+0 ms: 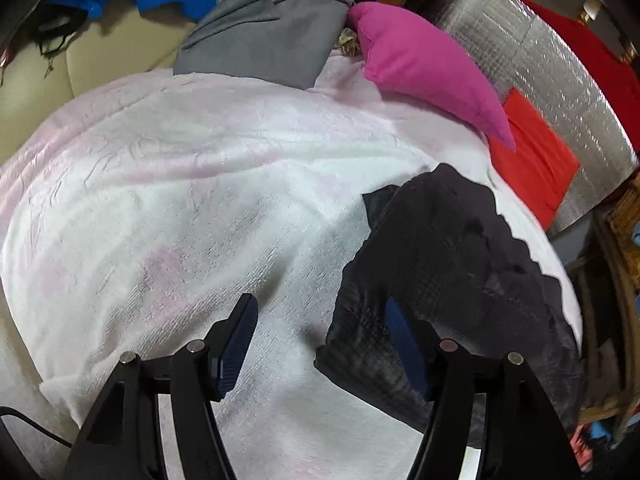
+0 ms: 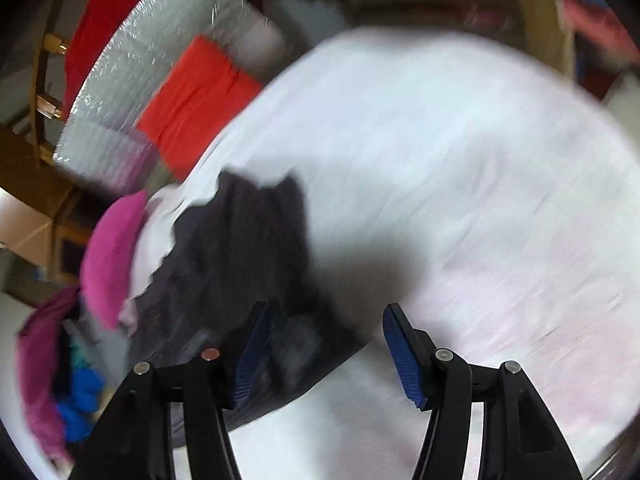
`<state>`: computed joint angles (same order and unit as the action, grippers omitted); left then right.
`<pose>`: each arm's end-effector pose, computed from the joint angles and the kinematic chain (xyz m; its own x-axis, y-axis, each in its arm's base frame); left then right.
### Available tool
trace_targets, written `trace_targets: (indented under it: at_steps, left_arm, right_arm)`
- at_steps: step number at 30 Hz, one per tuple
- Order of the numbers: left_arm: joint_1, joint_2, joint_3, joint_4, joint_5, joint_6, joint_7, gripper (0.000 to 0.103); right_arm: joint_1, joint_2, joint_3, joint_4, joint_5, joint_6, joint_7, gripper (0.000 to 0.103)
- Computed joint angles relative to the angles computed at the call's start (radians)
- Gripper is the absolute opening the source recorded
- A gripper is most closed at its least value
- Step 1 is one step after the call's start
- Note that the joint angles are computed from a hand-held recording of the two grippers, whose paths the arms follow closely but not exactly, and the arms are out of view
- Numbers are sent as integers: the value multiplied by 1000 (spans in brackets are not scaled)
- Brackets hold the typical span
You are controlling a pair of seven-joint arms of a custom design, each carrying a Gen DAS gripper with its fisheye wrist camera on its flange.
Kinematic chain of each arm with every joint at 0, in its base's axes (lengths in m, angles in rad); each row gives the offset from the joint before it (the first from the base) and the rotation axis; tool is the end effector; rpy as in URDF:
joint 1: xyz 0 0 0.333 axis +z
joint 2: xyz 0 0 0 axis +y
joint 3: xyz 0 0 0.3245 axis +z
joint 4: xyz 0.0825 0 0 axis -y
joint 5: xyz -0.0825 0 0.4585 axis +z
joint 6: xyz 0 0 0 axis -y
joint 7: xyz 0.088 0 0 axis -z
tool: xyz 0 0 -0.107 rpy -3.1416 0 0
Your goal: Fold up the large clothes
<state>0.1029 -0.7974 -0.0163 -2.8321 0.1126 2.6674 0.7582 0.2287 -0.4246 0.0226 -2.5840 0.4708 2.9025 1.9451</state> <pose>0.4053 0.0325 0.4529 0.6163 -0.7066 0.3477 -0.5277 -0.6983 -0.4836 0.4931 0.0985 0.4522 -0.3011 -0.7718 -0.5601 -0.7027 0.5766 -0.4167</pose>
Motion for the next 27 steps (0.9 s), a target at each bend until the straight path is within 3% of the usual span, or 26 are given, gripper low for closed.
trace_targets:
  at_steps: [1, 3, 4, 5, 9, 13, 15, 18, 20, 22, 23, 25, 27]
  left_arm:
    - [1, 14, -3, 9, 2, -8, 1, 67]
    - [4, 55, -17, 34, 10, -36, -4, 67]
    - [2, 68, -19, 41, 12, -40, -5, 67]
    - [4, 77, -27, 47, 19, -41, -9, 67]
    - [44, 83, -108, 71, 127, -82, -47, 67]
    - [48, 73, -133, 77, 209, -88, -73, 67]
    - [67, 51, -163, 72, 266, -84, -105, 67]
    - [93, 22, -209, 69, 359, -74, -157, 67]
    - [103, 3, -229, 65, 413, -58, -188, 67]
    - [100, -7, -235, 66, 446, -58, -205, 67]
    - [99, -11, -239, 67, 464, -54, -213, 67]
    - [95, -11, -243, 72, 490, -54, -223, 67]
    - [89, -9, -241, 75, 510, -51, -228, 67]
  right_arm:
    - [-31, -4, 35, -6, -12, 23, 9, 62]
    - [-10, 13, 40, 1, 0, 72, -44, 60]
    - [-29, 19, 63, 3, -41, 77, -19, 58]
    - [-81, 32, 121, 12, -138, 77, 43, 49]
    - [-204, 119, 250, 107, -395, -80, 188, 46]
    - [-153, 97, 188, 86, -415, -65, 205, 46]
    - [-143, 60, 172, 51, -426, -10, 238, 46]
    - [-220, 1, 251, 5, -519, 107, 323, 46]
    - [-233, -19, 272, -17, -530, 187, 322, 46]
    - [-176, -9, 235, -17, -495, 227, 267, 46]
    - [-116, 14, 191, -1, -470, 223, 222, 47]
    - [-42, 56, 142, 35, -426, 176, 152, 47]
    - [-27, 76, 140, 57, -399, 126, 112, 47]
